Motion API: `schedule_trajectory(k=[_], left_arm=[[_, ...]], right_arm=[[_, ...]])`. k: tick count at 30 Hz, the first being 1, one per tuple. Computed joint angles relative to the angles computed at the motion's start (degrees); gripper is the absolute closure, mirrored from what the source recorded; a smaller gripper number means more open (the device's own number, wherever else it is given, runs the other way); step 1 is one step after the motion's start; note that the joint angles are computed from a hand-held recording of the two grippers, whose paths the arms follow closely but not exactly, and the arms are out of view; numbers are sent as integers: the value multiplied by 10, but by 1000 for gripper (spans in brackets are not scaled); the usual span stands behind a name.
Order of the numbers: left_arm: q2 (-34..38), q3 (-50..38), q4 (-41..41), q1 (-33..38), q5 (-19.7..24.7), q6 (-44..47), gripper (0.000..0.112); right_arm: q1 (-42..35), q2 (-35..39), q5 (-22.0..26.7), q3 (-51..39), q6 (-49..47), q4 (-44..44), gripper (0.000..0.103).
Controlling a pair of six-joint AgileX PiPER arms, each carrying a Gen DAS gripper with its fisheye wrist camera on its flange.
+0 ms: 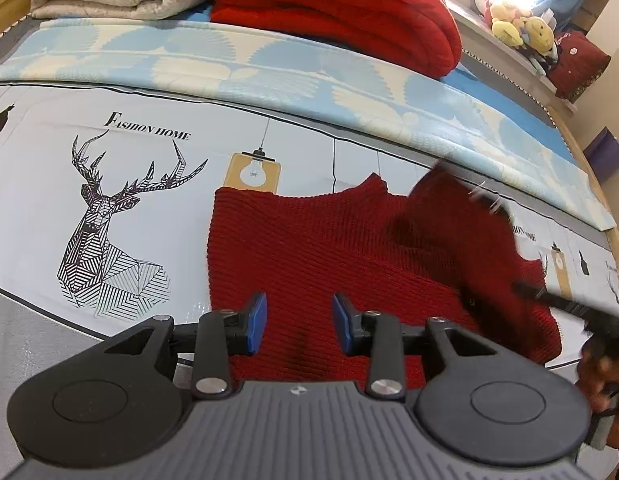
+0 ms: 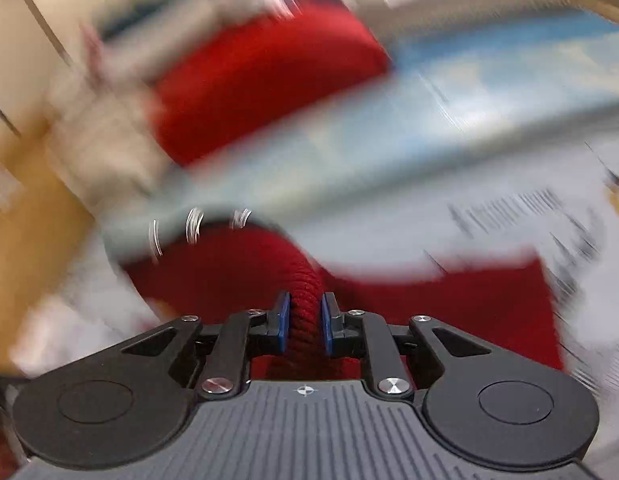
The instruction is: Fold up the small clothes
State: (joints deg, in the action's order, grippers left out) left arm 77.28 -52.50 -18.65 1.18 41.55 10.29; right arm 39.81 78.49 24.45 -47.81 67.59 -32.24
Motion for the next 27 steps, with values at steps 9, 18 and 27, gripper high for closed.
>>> schedule_trajectory(k=[9, 18, 27], left_arm=[[5, -1, 10, -7, -3, -10, 72], [8, -1, 10, -7, -3, -8, 72], [7, -1, 4, 10, -2, 2, 72]], right_arm=[[160, 44, 182, -55, 140, -260, 58], [240, 172, 248, -97, -37, -306, 55], [246, 163, 247, -78, 76, -404, 90]])
